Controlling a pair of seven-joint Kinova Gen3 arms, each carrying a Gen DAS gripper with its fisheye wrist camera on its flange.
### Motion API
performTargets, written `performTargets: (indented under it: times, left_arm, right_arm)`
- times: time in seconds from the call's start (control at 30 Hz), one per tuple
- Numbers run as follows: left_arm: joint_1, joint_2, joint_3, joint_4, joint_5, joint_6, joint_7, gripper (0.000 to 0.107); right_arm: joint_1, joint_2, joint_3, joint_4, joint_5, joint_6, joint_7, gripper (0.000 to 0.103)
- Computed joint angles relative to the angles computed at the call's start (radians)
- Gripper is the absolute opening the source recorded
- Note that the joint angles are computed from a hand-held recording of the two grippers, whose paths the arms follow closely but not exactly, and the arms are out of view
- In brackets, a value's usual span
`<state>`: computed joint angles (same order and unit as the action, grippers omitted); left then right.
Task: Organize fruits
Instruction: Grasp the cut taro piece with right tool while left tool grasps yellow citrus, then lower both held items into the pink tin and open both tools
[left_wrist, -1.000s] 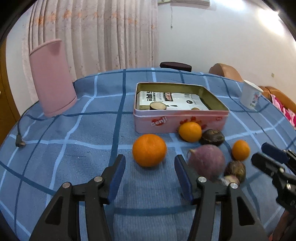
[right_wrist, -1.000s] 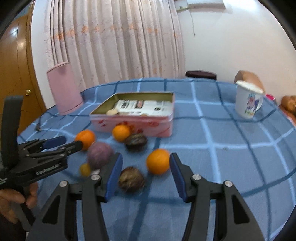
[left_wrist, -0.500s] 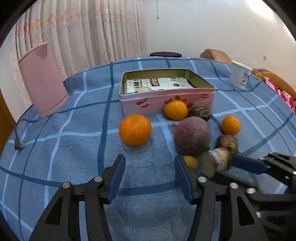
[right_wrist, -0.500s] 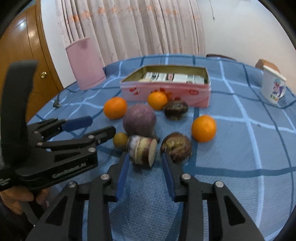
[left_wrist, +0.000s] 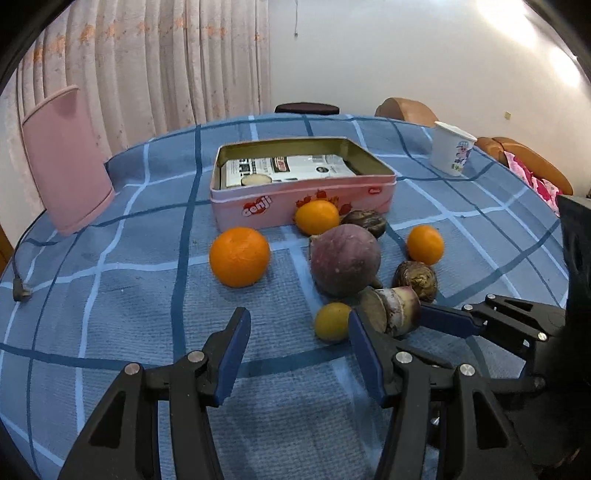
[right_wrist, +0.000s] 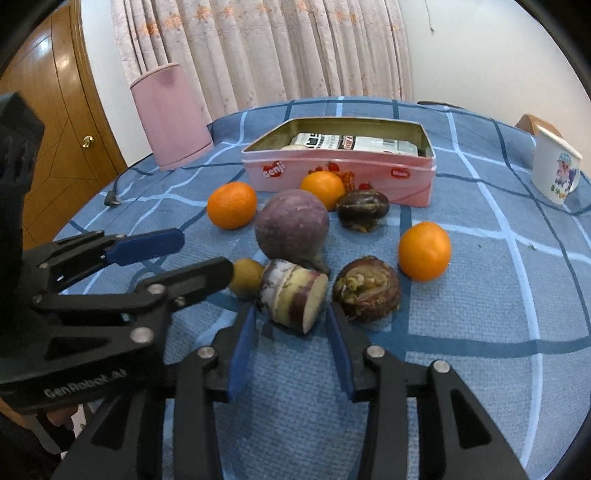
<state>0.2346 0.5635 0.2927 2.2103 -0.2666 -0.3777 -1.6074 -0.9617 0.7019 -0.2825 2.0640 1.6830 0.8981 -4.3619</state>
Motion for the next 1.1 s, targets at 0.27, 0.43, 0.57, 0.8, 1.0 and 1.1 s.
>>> performTargets:
  times: [0.27, 0.43, 0.57, 0.8, 1.0, 1.1]
  left_arm:
    - [0.021, 0.006, -0.011, -0.026, 0.018, 0.034, -0.001, 0.057]
    - [-0.040, 0.025, 0.055, -0.046, -0.025, 0.067, 0.022, 0.057]
    - [-0.056, 0.042, 0.092, -0.058, -0.054, 0.084, 0.023, 0.057]
    - [0.049, 0.062, 0.004, -0.074, 0.018, 0.058, -0.033, 0.031]
    - [-0.035, 0.070, 0.063, -0.061, -0.021, 0.023, 0.005, 0.029]
    - [-0.065, 0.054, 0.083, -0.056, -0.041, -0.008, 0.038, 0.029]
  right_arm:
    - [-0.021, 0.003, 0.010, 0.005, -0.020, 0.021, 0.017, 0.038]
    - [-0.048, -0.017, -0.016, 0.074, -0.002, 0.080, -0.082, 0.037]
    - [-0.061, -0.033, -0.031, 0.104, -0.029, 0.118, -0.115, 0.038]
    - [-0.067, -0.045, -0.038, 0.131, -0.042, 0.149, -0.170, 0.037]
    - [-0.067, -0.060, -0.027, 0.132, -0.056, 0.166, -0.153, 0.038]
    - [-0.061, -0.084, -0.017, 0.139, -0.056, 0.193, -0.140, 0.038]
